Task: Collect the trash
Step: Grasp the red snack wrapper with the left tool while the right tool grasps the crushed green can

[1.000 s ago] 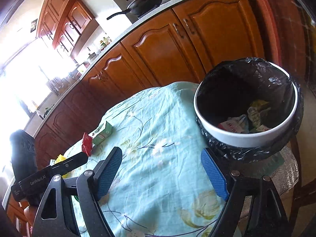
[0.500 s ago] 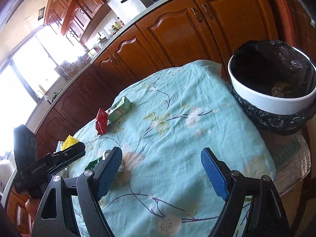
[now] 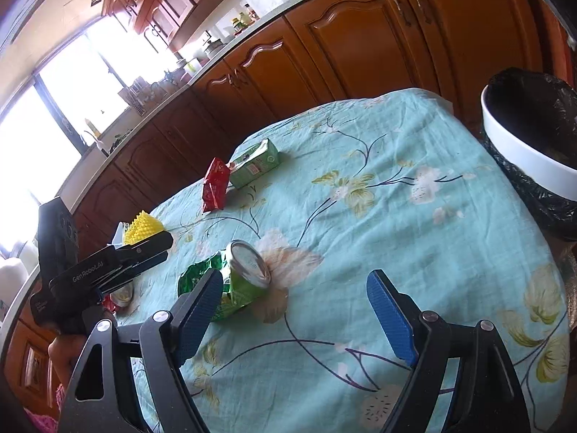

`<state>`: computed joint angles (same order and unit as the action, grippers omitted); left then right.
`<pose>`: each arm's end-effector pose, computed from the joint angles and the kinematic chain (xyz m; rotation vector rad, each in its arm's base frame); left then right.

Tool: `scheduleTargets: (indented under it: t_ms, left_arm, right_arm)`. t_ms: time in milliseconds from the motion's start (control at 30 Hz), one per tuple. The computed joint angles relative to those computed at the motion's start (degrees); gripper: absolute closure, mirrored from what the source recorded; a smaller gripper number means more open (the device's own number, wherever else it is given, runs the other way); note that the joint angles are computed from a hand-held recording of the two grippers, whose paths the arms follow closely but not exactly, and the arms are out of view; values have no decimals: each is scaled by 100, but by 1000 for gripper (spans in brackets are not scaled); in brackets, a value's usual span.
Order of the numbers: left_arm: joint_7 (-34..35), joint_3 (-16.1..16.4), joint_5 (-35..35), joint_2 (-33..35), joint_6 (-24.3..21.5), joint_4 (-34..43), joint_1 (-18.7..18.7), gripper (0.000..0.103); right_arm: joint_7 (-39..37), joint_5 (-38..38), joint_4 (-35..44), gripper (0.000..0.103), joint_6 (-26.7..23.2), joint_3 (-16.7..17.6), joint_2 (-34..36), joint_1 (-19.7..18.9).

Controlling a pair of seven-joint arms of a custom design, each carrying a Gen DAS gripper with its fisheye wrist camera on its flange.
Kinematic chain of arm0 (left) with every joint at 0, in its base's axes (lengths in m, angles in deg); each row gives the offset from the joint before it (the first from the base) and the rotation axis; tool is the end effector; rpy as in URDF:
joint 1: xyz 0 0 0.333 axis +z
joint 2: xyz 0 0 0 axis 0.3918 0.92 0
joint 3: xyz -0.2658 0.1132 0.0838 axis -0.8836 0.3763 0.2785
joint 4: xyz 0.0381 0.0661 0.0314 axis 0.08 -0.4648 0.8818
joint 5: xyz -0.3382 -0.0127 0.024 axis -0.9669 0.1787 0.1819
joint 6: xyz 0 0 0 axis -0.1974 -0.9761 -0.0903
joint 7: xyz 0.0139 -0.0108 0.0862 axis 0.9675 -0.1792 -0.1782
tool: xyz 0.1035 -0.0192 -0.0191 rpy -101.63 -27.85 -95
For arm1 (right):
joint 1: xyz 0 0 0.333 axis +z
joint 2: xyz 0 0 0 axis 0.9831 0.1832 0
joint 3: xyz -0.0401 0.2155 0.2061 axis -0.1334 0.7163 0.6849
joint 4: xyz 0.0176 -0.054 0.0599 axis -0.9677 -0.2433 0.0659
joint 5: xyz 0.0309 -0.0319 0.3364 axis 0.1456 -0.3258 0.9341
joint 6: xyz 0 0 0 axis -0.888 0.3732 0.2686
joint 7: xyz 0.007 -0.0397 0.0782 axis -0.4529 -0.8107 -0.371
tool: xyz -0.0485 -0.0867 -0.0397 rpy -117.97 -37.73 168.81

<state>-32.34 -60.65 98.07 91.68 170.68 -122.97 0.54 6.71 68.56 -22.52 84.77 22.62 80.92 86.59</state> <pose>0.5774 -0.2135 0.4360 -2.1727 1.4809 -0.9877 0.6166 0.3022 0.4206 -1.7750 1.3604 0.0002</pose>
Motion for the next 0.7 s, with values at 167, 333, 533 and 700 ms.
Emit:
scheduleTargets:
  t_ms: [167,333,533,700]
  left_arm:
    - [69,115,147,190,-328,353,53,43]
    - [640,-134,-152,590,-671,985,372,41]
    - [1225,-102,-407,1189,-1034,1952,410,40]
    - [1585,-79,-665,1711,-1442,2718,467,40]
  right_arm:
    - [-16,-294,364,19,-187,-109,212,280]
    - [48,-620,957,20,-482,-262,551,586]
    - [286,-992,1662,27,-822,-573,931,935]
    - [498,-1296,2252,37,-1128,-808,1256,1171]
